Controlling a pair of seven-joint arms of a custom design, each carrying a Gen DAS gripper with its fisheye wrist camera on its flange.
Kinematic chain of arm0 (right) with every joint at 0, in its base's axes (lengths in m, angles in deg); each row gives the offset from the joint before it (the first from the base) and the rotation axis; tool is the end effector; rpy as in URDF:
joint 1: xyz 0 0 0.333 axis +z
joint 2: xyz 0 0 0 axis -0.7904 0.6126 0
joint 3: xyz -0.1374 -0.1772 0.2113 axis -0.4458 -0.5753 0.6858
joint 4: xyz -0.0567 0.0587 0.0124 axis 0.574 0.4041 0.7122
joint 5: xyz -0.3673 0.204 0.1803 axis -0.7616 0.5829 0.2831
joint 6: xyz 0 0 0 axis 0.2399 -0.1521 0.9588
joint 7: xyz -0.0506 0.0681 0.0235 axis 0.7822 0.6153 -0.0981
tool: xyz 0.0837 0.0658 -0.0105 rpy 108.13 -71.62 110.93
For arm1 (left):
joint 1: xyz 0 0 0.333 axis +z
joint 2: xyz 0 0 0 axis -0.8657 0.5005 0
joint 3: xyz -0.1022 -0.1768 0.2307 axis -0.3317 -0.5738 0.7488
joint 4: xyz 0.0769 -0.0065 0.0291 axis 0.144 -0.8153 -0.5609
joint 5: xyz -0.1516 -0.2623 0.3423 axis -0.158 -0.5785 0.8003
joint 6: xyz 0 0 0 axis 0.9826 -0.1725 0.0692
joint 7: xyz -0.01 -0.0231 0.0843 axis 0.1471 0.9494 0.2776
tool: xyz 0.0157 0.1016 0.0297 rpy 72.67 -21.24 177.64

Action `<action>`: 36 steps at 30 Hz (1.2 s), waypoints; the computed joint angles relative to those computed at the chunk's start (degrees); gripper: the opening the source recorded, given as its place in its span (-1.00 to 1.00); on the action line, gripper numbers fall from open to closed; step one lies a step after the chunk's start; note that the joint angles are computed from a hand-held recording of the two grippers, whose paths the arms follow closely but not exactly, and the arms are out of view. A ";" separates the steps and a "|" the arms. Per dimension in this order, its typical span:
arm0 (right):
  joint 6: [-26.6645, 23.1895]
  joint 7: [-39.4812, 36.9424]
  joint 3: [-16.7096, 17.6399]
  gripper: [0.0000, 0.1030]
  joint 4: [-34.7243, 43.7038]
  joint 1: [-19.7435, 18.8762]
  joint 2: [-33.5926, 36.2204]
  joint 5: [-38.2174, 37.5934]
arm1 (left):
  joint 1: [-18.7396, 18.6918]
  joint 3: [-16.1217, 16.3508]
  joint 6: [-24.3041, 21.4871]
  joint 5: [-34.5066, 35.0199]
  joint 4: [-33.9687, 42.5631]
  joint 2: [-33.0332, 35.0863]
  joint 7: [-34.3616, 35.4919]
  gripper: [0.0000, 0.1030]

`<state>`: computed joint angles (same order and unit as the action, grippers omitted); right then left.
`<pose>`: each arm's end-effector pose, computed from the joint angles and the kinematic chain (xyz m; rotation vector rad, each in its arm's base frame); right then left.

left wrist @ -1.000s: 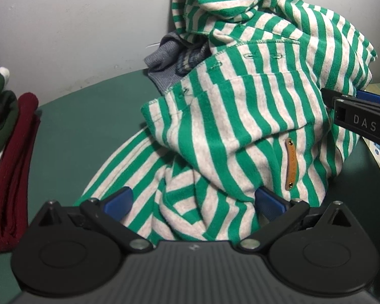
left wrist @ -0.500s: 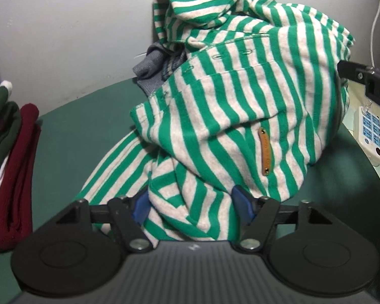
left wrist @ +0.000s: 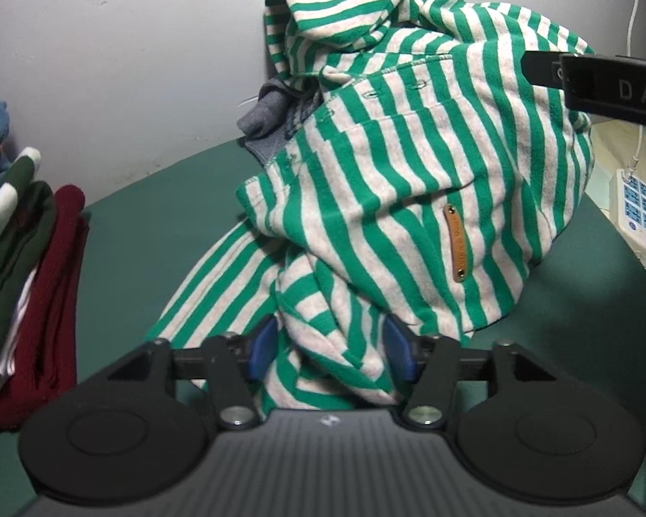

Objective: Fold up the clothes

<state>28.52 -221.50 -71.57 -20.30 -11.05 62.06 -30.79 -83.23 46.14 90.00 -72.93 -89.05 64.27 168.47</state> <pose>0.5303 0.4559 0.4281 -1.1232 2.0292 -1.3848 0.6258 -0.4206 0.3891 -0.9254 2.5227 -0.7835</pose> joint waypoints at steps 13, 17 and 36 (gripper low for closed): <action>5.35 -6.12 -3.17 -0.54 4.00 -1.49 4.57 3.19 | 3.80 -5.11 -2.11 -8.16 6.45 5.33 8.64 0.06; 6.55 -2.78 -2.74 -0.65 0.99 -1.18 1.44 1.52 | 2.68 -4.36 0.06 -9.06 3.66 3.41 10.18 -0.37; 8.22 1.64 4.49 -0.86 -4.02 -1.85 -9.45 2.80 | 10.57 -8.79 2.26 -33.08 -12.74 -14.01 29.54 -0.71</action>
<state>36.74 -219.86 -67.08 -24.32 -12.90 52.61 -27.99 -72.67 37.35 92.27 -106.01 -101.79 50.26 198.00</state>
